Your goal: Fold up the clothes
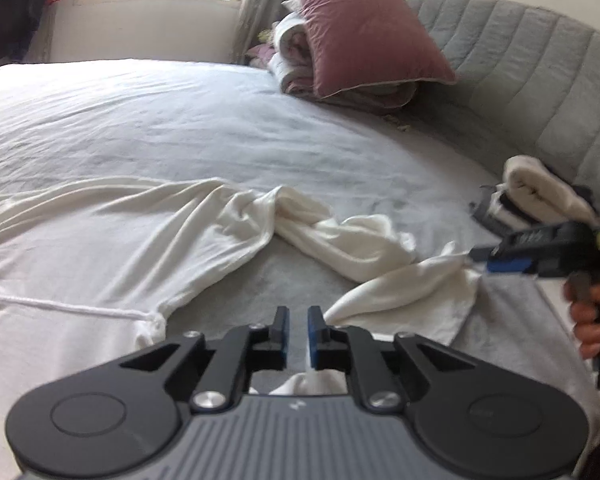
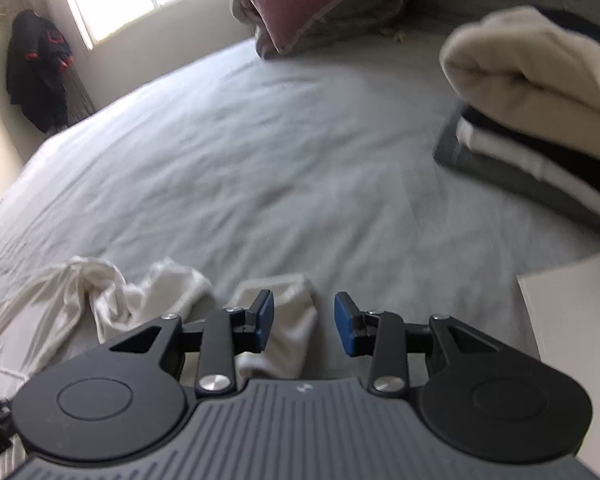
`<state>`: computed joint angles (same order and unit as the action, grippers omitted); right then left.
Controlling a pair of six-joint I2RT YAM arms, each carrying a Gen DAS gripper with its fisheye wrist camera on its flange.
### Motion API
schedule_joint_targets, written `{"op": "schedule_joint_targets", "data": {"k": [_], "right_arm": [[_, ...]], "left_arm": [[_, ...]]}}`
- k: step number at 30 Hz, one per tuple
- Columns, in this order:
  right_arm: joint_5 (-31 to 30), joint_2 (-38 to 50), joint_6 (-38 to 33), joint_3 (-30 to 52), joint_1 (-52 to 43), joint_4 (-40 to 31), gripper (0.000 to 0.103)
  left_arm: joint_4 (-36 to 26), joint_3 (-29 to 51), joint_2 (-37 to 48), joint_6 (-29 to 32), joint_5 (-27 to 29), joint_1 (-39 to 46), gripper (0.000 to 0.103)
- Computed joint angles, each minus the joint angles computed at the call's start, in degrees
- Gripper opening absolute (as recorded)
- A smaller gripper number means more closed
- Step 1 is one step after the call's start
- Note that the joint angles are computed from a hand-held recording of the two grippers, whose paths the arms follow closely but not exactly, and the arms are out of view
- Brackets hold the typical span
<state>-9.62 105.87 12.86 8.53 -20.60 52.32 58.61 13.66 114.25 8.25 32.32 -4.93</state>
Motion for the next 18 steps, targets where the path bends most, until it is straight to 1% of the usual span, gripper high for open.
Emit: {"op": "schedule_joint_targets", "data": {"k": [1,2,3,5,8,10,11,12,13,14,16,17,18], "right_arm": [[-0.9,0.0,-0.2,0.1,-0.7,-1.1,0.038],[-2.0,0.2,-0.4,0.1,-1.6,-1.9,0.038],[-3.0,0.7,-0.7,0.0,-2.2,-2.0,0.038],[-4.0,1.2,-0.8,-0.4,-2.5,-1.4,0.038],[-5.3,2.1,-0.8,-0.4,-2.0,-0.7,0.039],[-6.1,3.2,-1.1,-0.2,-1.5,-0.3,0.036],[-5.4,3.8,-1.5,-0.1,-0.7,0.3,0.03],[-4.5,4.3,-1.8,0.0,-0.1,0.8,0.025],[-3.9,4.8,-2.1,0.1,0.4,1.3,0.017],[-3.9,4.9,-2.3,0.2,0.3,1.2,0.003],[-6.0,3.9,-2.8,0.3,-1.5,-0.3,0.004],[-6.8,2.9,-3.0,0.1,-2.4,-1.2,0.004],[-7.2,1.4,-3.2,-0.5,-3.3,-1.9,0.004]], "left_arm": [[0.0,-0.6,-0.5,1.3,1.8,0.7,0.015],[0.3,-1.4,-0.9,3.0,3.7,1.3,0.019],[0.7,-2.1,-1.1,4.6,5.2,1.6,0.025],[2.2,-3.8,-0.8,8.1,7.4,1.2,0.031],[2.7,-4.8,0.6,12.6,7.5,-2.0,0.032],[3.5,-5.2,2.1,14.5,4.4,-5.1,0.032],[4.1,-5.3,3.0,15.2,2.5,-6.8,0.032],[5.9,-5.5,4.4,15.8,0.9,-8.1,0.032],[8.8,-5.8,6.3,16.3,-0.5,-9.0,0.032],[11.6,-6.1,8.3,16.7,-2.0,-9.9,0.032],[17.1,-6.8,12.0,17.5,-4.7,-11.7,0.032],[19.6,-7.2,13.2,17.7,-6.0,-12.5,0.027],[22.2,-7.7,14.6,18.0,-7.3,-13.3,0.016]]}}
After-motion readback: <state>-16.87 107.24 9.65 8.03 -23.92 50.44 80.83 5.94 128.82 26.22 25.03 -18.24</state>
